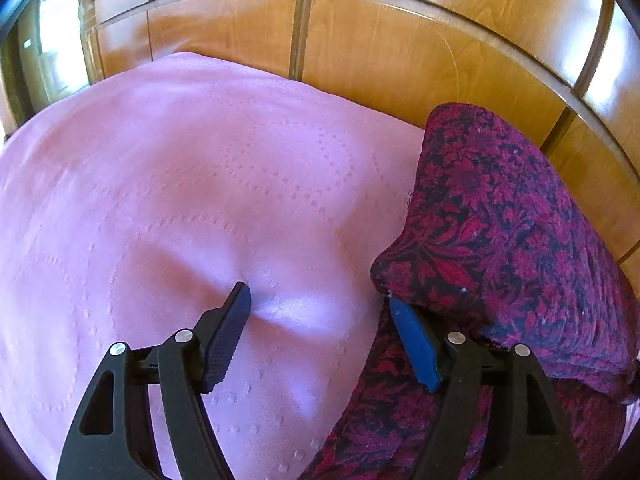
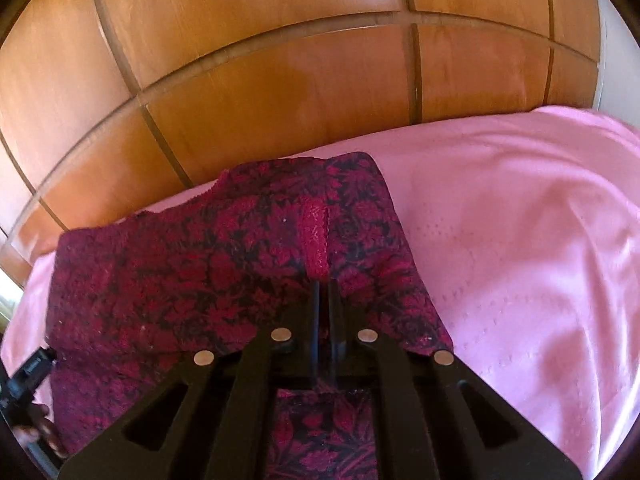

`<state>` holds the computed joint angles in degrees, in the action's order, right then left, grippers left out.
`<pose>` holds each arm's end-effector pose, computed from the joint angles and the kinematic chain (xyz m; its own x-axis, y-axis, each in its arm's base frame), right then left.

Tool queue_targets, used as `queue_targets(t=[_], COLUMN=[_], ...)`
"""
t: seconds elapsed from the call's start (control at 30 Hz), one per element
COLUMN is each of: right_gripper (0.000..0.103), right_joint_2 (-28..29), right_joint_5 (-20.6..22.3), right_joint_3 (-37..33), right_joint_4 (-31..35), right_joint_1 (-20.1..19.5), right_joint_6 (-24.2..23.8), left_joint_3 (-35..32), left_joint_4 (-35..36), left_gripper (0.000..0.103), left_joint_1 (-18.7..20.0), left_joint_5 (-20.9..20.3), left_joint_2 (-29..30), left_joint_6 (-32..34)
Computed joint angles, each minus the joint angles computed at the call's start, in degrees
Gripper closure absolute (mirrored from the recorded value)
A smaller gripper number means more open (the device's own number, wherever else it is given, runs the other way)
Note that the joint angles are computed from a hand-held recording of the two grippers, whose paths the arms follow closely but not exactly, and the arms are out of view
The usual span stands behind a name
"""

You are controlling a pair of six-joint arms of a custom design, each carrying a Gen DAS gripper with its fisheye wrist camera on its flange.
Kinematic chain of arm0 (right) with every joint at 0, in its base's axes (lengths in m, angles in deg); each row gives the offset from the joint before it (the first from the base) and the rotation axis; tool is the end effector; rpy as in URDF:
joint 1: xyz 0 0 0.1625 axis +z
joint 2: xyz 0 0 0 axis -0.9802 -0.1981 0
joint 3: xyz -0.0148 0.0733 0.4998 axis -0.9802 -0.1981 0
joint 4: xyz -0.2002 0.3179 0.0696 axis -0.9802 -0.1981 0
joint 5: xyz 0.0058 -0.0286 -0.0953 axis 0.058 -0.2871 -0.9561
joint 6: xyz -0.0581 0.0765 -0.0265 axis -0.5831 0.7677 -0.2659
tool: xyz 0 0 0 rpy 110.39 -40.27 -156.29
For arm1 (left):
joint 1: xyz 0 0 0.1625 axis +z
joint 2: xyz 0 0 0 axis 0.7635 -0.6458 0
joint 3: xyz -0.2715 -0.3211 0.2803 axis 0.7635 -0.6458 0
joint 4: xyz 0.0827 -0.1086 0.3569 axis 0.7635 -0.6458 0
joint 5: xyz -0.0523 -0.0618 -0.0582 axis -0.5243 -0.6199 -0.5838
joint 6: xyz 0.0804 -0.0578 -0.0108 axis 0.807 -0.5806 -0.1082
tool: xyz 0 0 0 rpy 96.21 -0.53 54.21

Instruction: Fold small clothes

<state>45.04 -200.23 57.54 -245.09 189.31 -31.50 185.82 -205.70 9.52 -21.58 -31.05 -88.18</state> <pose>0.2428 -0.4641 0.1053 -0.8215 0.1772 0.5420 -0.2417 0.7527 -0.6124 -0.0405 -0.4994 0.2633 -0.7199 -0.4155 -0.5560 0.1131 0.7201 -0.6846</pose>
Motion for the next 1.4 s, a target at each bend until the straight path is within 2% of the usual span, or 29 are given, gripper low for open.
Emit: queue_targets(t=[0.1,0.23,0.33,0.37,0.4,0.43,0.5,0.6,0.8,0.9,0.93,0.97,1.0,1.03,1.07,1.1,1.23,1.3,1.37,1.4], right_gripper=[0.100,0.096,0.086,0.073,0.055,0.052,0.052,0.052,0.058,0.064,0.066,0.068,0.072,0.076,0.086,0.093,0.096,0.096,0.096,0.095], right_joint_2=[-0.16,0.05,-0.58,-0.88,-1.40,-1.81,-1.84,-1.45,0.20,0.69,0.81,1.01,1.63,1.93,2.23,2.66,3.31,3.58,4.15,4.80], right_joint_5=[0.37,2.85,3.20,3.65,5.08,6.88,7.62,7.87,7.08,6.78,6.76,6.46,5.50,4.46,3.23,1.09,-4.81,-6.52,-6.82,-7.36], right_joint_3=[-0.46,-0.26,0.63,0.76,1.09,1.43,1.18,0.26,-0.49,-0.91,-0.91,-1.24,-2.06,-2.41,-2.83,-3.49,-3.65,-3.55,-3.49,-3.86], right_joint_4=[1.31,0.06,-0.67,-0.80,-0.81,-1.14,-0.96,0.48,-0.69,-0.89,-1.07,-0.87,-0.76,-0.91,-0.98,-1.40,-5.25,-2.22,-1.35,-2.13], right_joint_1=[0.00,-1.15,-0.61,-0.56,-0.73,-1.00,-0.95,-1.14,-1.37,-1.34,-1.34,-1.13,-0.73,-0.33,0.12,0.88,2.98,2.07,1.00,0.84], right_joint_6=[0.34,-0.81,-0.48,-0.22,0.48,1.06,0.83,0.68,-2.81,-4.63,-5.36,-6.33,-7.06,-8.01,-9.03,-10.77,-15.32,-13.43,-12.79,-13.55], left_joint_3=[0.11,2.79,1.22,0.22,-0.77,-2.46,-5.41,-10.25,-18.43,-21.76,-23.06,-23.46,-23.83,-24.08,-23.69,-22.66,-17.33,-16.16,-15.21,-15.30], left_joint_4=[0.44,-6.66,-7.35,-6.95,-6.86,-6.18,-5.47,-2.87,3.06,4.75,5.78,6.03,6.59,6.94,5.95,4.30,-0.43,-0.83,-5.19,-5.24], left_gripper=[0.036,0.036,0.036,0.036,0.036,0.036,0.036,0.036,0.036,0.036,0.039,0.056,0.066,0.071,0.076,0.077,0.079,0.079,0.079,0.079], left_joint_1=[0.11,1.15,3.87,5.02,6.24,7.71,10.20,12.61,16.26,17.22,17.84,17.90,17.71,16.79,15.72,14.39,7.25,5.50,4.19,3.91], left_joint_5=[-2.69,-11.78,-19.51,-21.98,-24.49,-27.44,-33.00,-37.92,-44.50,-45.73,-47.77,-48.17,-48.01,-45.81,-43.11,-40.22,-22.98,-16.33,-11.28,-10.43], left_joint_2=[-2.23,-7.71,-10.68,-11.02,-11.08,-10.97,-9.92,-7.34,-3.03,-0.55,0.29,0.74,1.09,1.54,1.77,1.81,3.64,6.28,9.01,9.33], left_joint_6=[0.84,5.72,8.53,8.74,8.75,8.64,8.52,9.20,9.21,9.01,8.89,8.71,9.18,9.99,11.11,12.75,21.04,23.30,28.00,27.53])
